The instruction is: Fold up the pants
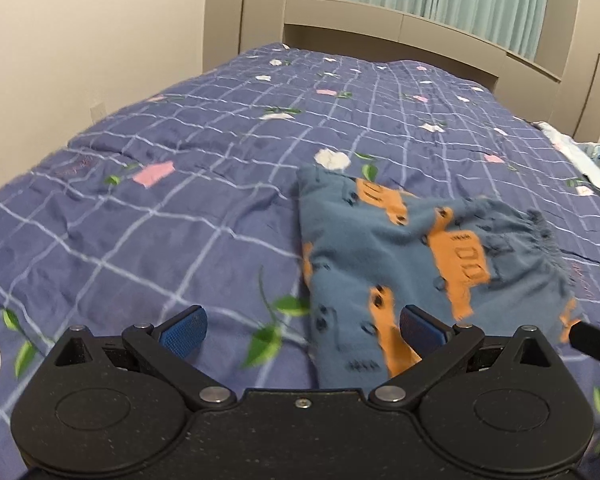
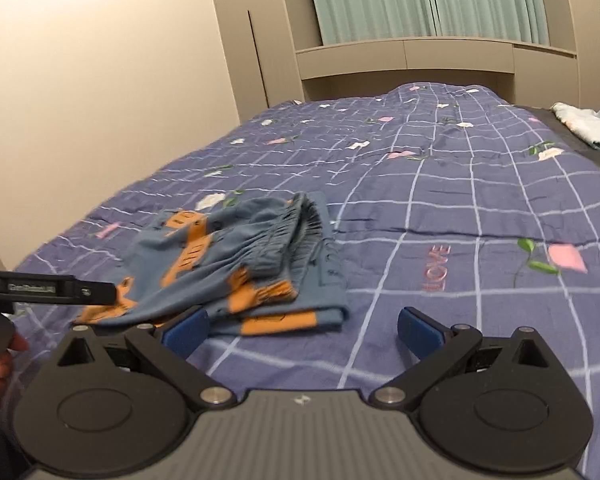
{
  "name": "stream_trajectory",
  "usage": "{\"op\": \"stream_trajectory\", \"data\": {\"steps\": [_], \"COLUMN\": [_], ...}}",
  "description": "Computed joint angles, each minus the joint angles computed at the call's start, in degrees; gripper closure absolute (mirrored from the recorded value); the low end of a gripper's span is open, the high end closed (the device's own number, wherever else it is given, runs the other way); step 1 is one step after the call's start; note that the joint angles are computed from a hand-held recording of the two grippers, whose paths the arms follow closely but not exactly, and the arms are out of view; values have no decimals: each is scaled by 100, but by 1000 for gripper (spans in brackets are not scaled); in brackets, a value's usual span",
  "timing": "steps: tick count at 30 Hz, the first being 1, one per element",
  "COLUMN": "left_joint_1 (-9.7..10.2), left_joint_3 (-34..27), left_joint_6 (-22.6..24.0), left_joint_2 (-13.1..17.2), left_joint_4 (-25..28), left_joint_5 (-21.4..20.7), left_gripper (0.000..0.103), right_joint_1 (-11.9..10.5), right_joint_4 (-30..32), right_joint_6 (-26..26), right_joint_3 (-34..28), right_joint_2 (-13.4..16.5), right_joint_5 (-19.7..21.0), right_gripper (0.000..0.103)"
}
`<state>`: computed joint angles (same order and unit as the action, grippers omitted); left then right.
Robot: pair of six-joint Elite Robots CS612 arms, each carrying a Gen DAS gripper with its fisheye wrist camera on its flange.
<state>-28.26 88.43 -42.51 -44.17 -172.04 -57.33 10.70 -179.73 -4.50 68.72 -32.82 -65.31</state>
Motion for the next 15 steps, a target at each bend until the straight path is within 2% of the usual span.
{"op": "stream_trajectory", "data": {"steps": [2,8,12,15], "left_joint_1": [49,178,267,329], "left_joint_3": [-94,-372,-507,-554], "left_joint_6": [22,229,284,243], "left_joint_2": [39,196,300,370], "left_joint_4": [67,47,-86,-213], "left_joint_5": [-13,-35,-271,-513], "left_gripper": [1,1,1,1], "right_joint_1": [23,23,10,22], "right_joint_4": [106,451,855,1298], "right_joint_6": [-76,-22,44,-74], "right_joint_3": [-180,-910,-1465,-1819], "right_joint_2": [79,419,683,844], "right_joint_5": [-39,428,763,772], "right_gripper": [0,0,0,0]}}
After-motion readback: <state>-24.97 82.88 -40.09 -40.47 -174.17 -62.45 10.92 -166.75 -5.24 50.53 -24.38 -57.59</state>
